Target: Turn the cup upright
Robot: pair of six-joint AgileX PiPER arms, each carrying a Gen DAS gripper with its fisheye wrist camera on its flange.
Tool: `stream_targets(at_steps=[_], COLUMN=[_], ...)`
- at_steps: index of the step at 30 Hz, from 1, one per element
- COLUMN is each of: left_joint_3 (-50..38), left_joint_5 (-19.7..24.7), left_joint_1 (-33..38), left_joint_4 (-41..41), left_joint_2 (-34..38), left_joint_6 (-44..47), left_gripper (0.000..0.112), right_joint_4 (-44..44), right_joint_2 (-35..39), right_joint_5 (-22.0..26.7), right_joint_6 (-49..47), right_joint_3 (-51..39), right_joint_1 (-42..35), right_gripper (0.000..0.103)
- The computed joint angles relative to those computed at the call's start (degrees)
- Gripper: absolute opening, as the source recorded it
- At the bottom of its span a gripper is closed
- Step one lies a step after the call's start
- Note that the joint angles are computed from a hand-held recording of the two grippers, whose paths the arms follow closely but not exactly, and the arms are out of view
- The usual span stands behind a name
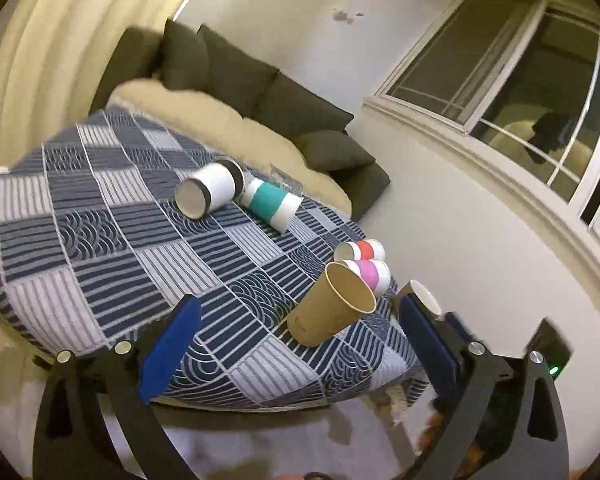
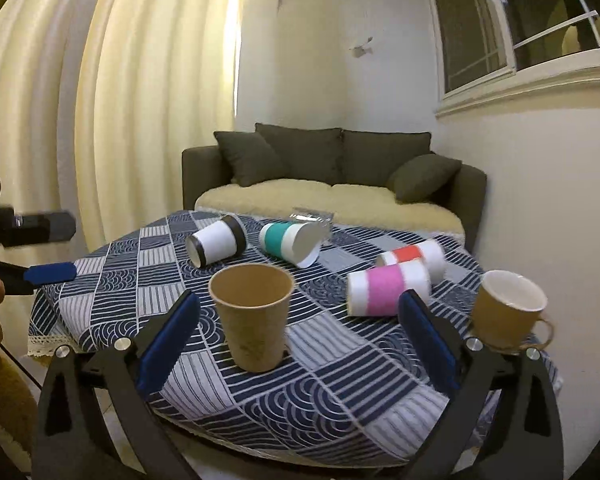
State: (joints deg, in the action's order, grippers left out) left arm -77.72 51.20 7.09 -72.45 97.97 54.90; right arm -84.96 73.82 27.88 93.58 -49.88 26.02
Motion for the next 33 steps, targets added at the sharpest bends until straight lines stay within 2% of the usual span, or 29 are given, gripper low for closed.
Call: stream_targets(at_steps=[8,14,18,22,25,33], left_joint_3=[7.52,12.29,15.4,17.44,18.9,21.37], left_joint_5=[-9.63,-12.21,-12.37,-12.14,-14.75,-17.05], left_joint_1=[-2.86,-4.4,-4.91,-5.08,-6.21,-5.31], left_joint_4=[3.66,4.37,5.4,7.1,10.78,9.92], left_joint_2=[-9.2,-15.95,-20.21,-23.4,-25.38,-26.13], left_joint_6=[6.89,10.5,12.97,12.78,10.3,11.2], left_gripper=[0.096,0.096,0.096,0.096,0.096,0.096], right_joint_4=[17.69,24.11,24.77,26.92,25.65,23.59], right_joint_2=[-11.24,-16.8,-19.55,-20.4,-21.19,-23.8], right_joint_5=[2.86,8.39,10.73,10.66,11.29,7.87], right_joint_6=[-18.84,-26.95,-28.18,-30.21,-29.92,-25.77], right_joint_3=[0.89,0.59,1.42,1.08,1.24,5.68], right_joint_1=[2.35,7.2,10.02,10.11,10.86,8.33], right_gripper=[0.098,0.098,0.098,0.098,0.098,0.098])
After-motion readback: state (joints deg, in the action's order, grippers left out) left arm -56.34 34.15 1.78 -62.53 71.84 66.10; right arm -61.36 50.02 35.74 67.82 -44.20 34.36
